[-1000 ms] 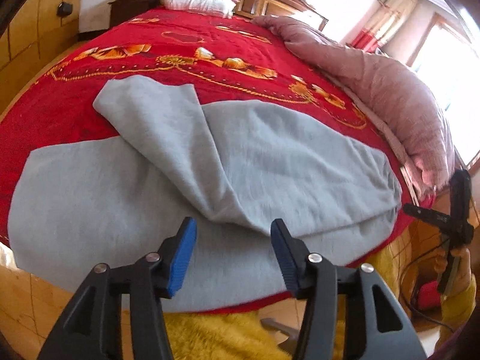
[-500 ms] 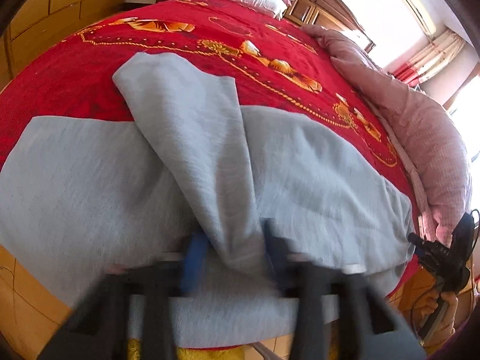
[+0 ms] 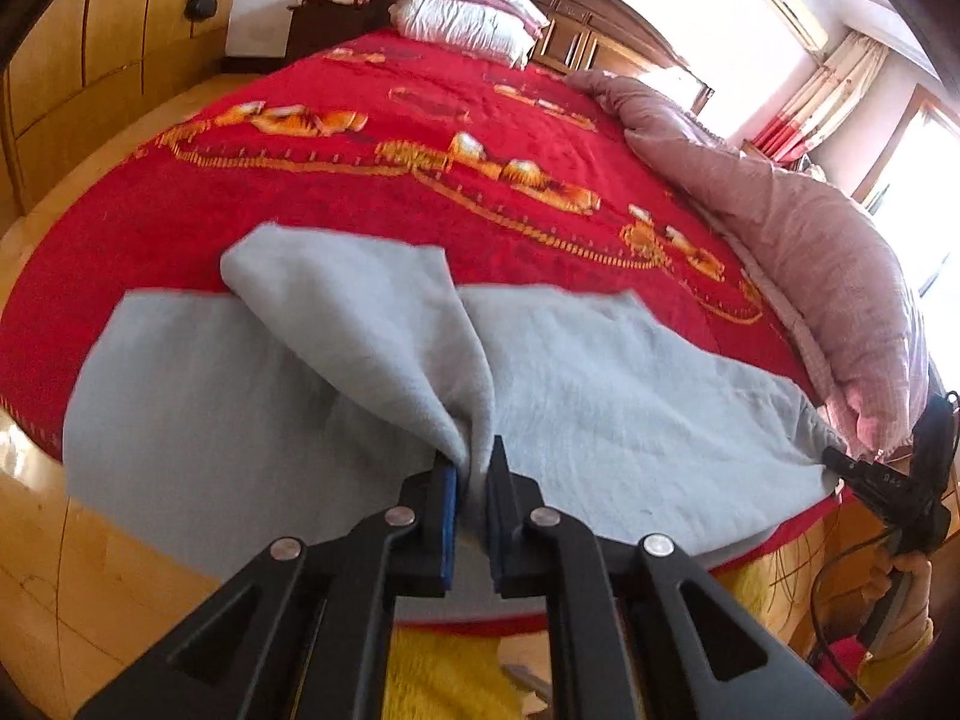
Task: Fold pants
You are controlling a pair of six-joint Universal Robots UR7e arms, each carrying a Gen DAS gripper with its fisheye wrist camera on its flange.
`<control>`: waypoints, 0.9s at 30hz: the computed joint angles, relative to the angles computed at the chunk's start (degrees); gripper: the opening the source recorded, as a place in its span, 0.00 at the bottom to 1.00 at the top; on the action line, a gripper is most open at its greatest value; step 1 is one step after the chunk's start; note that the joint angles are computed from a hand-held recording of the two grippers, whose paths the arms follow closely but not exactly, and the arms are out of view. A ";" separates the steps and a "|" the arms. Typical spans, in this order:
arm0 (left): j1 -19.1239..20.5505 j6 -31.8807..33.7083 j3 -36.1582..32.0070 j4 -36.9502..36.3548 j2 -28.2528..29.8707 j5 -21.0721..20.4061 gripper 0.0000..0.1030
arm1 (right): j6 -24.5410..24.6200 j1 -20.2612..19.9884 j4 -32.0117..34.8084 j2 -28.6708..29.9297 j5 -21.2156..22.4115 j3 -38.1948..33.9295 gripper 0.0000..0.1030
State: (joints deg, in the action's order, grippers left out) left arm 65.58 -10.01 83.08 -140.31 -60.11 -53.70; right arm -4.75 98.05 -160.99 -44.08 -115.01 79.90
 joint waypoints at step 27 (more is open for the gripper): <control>-1.58 3.68 1.96 3.15 -1.04 8.98 0.50 | -11.71 3.56 -10.49 3.01 -17.62 3.98 0.24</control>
State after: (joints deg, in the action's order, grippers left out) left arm 64.00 -6.33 85.05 -137.16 -61.15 -44.72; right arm -16.45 101.61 -171.47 -41.08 -132.63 83.88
